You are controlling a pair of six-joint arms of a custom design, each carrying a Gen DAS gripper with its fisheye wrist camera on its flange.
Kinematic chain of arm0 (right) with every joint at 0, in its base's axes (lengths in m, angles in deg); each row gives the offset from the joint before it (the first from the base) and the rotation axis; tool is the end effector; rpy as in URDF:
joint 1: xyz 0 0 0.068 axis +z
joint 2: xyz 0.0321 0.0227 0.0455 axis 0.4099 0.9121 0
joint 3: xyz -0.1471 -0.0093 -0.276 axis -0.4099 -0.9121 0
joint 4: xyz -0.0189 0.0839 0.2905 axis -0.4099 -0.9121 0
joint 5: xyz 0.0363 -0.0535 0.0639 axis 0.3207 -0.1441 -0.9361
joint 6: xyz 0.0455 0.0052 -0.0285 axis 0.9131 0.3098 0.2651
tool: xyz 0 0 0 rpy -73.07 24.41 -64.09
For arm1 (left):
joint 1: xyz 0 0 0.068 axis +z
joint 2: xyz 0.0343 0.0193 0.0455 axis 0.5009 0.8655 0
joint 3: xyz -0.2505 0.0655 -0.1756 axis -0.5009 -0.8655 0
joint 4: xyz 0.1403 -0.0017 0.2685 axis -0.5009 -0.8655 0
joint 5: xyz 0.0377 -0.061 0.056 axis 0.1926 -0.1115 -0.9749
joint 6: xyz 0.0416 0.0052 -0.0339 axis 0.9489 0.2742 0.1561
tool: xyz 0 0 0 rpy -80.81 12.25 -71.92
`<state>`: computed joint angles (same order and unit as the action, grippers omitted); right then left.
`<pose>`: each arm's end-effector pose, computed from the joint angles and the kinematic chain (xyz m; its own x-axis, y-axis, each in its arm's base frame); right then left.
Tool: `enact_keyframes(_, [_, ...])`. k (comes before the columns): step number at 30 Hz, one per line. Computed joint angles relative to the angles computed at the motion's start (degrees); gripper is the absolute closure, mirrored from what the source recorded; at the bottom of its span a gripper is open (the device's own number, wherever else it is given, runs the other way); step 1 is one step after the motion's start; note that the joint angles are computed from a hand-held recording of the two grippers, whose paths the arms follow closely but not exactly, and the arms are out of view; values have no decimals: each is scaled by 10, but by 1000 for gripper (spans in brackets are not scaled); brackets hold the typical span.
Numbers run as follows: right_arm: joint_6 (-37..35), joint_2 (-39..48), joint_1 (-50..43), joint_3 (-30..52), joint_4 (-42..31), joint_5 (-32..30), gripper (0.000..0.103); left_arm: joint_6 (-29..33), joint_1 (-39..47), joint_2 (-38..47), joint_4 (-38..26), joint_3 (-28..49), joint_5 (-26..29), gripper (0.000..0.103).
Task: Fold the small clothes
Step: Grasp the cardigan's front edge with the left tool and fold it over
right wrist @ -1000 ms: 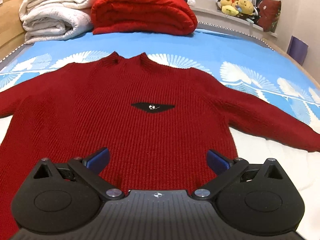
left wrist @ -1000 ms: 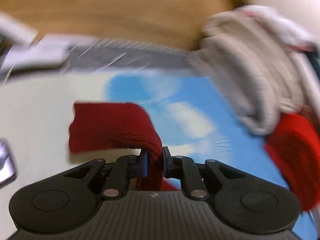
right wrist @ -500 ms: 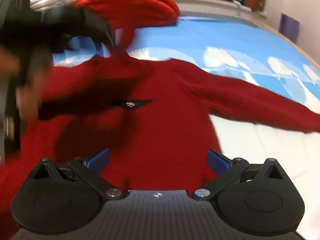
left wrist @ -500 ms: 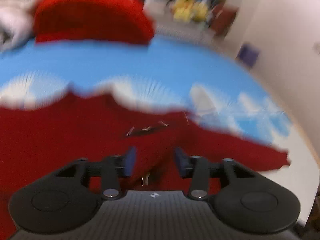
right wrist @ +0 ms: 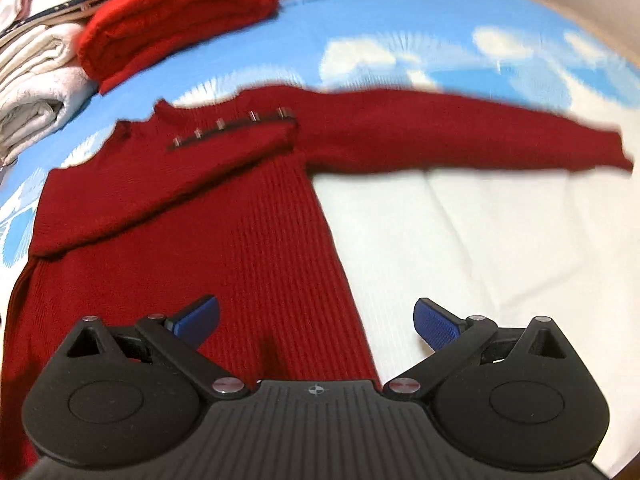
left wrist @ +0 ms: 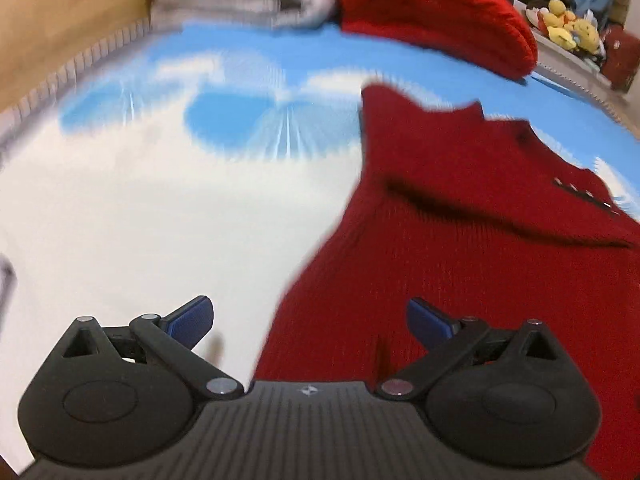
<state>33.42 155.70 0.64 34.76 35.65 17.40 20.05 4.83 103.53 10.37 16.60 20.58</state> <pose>0.3232 -0.1254 0.2172 -0.8534 0.0742 -0.5160 -0.0476 0.9746 0.2189 0.2140 -0.0843 0.1942 -0.7024 -0.4180 -0.5762 -0.4605 0.8841 -0.0800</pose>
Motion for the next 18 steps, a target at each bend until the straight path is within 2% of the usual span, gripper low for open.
enact_keyframes(3, [-18,37,-28,16,-35,0,1,34,55,-19,43,-52,130,1])
enact_keyframes(4, [-27,46,-37,18,-46,-5,1,41,57,-17,53,-61,144,1])
enact_keyframes(6, [-57,64,-60,24,-79,-27,1,65,28,-20,60,-72,112,1])
enact_keyframes(8, [-104,62,-82,14,-94,-56,1,64,-5,-16,35,-68,94,1])
enact_keyframes(9, [-139,60,-95,9,-109,-77,1,58,-23,-12,25,-64,73,8])
enact_keyframes(11, [-186,73,-122,16,-168,-124,0,36,-67,-27,17,-69,35,30])
enact_keyframes(12, [-206,78,-133,15,-190,-144,1,19,-78,-46,20,-81,38,54])
enact_keyframes(13, [-228,76,-143,9,-204,-154,3,-4,-87,-61,16,-85,41,73])
enact_keyframes(14, [-241,61,-148,-9,-191,-154,6,-28,-91,-82,17,-98,45,76])
enact_keyframes(17, [-223,1,-152,-72,-105,-130,41,-72,-128,-112,4,-119,18,78])
enact_keyframes(18, [-203,-6,-156,-80,-88,-124,76,-89,-153,-110,-11,-113,2,79])
